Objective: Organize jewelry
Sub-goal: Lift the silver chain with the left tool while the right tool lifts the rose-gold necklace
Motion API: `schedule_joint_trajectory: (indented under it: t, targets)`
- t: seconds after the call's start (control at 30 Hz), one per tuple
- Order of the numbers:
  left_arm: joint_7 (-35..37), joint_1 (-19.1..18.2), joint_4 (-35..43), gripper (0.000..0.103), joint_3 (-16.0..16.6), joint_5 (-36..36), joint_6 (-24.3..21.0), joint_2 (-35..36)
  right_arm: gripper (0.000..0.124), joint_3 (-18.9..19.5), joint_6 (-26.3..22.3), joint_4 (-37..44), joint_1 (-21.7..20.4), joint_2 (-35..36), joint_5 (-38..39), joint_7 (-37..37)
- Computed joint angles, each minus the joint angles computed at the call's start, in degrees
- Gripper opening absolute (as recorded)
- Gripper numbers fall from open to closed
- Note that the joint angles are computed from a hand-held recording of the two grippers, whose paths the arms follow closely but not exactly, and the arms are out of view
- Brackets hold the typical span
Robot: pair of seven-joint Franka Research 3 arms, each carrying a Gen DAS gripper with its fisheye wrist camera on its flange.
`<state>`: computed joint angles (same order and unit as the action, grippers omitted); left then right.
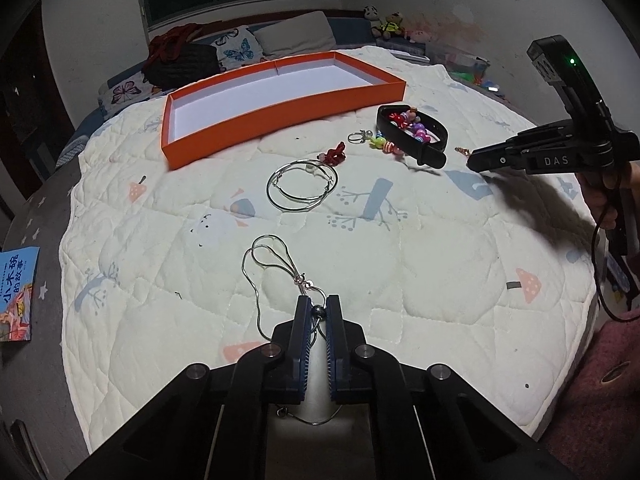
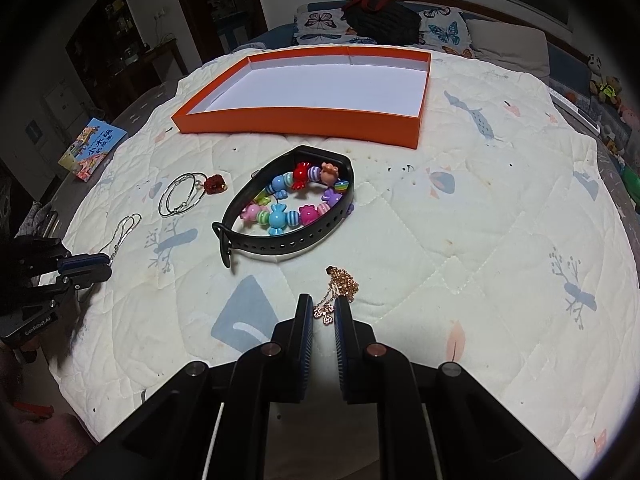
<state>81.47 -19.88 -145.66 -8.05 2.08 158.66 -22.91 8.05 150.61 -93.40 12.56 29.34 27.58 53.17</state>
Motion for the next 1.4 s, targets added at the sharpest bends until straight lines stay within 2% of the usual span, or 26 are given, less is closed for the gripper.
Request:
schedule_joint_trajectory:
  t: [0.2, 0.53, 0.73, 0.87, 1.1, 1.4]
  targets:
    - [-0.52, -1.12, -0.02, 0.006, 2.1, -3.82, 1.33, -1.92, 0.013, 0.7, 0.92, -0.72, -0.61, -0.78, 1.37, -1.44]
    - [-0.5, 0.95, 6.04, 0.006, 4.77, -5.58, 3.43, -2.07, 0.013, 3.27, 0.05, 1.48, -3.14, -2.24, 8.14, -8.99]
    - [0.85, 3.44, 13.48, 0.006, 4.62, -3.48, 4.86, 0.25, 0.013, 3.93, -2.07, 6.44, -3.78, -1.6, 12.47, -13.32]
    - [2.61, 4.09, 19.46, 0.006, 4.9, -3.57, 3.9, 2.78, 0.013, 3.67, -2.48, 10.18, -3.32, -0.41, 13.21, -14.5]
    - [2.52, 7.74, 27.92, 0.006, 2.7, -0.83, 2.96, 5.73, 0.013, 3.79, -2.25, 14.5, -2.75, 1.11, 13.71, -16.25]
    - [4.3, 8.71, 34.93, 0.006, 2.75, -2.86, 0.59, 9.22, 0.013, 2.83, -2.01, 11.52, -2.24, 0.22, 12.31, -15.45]
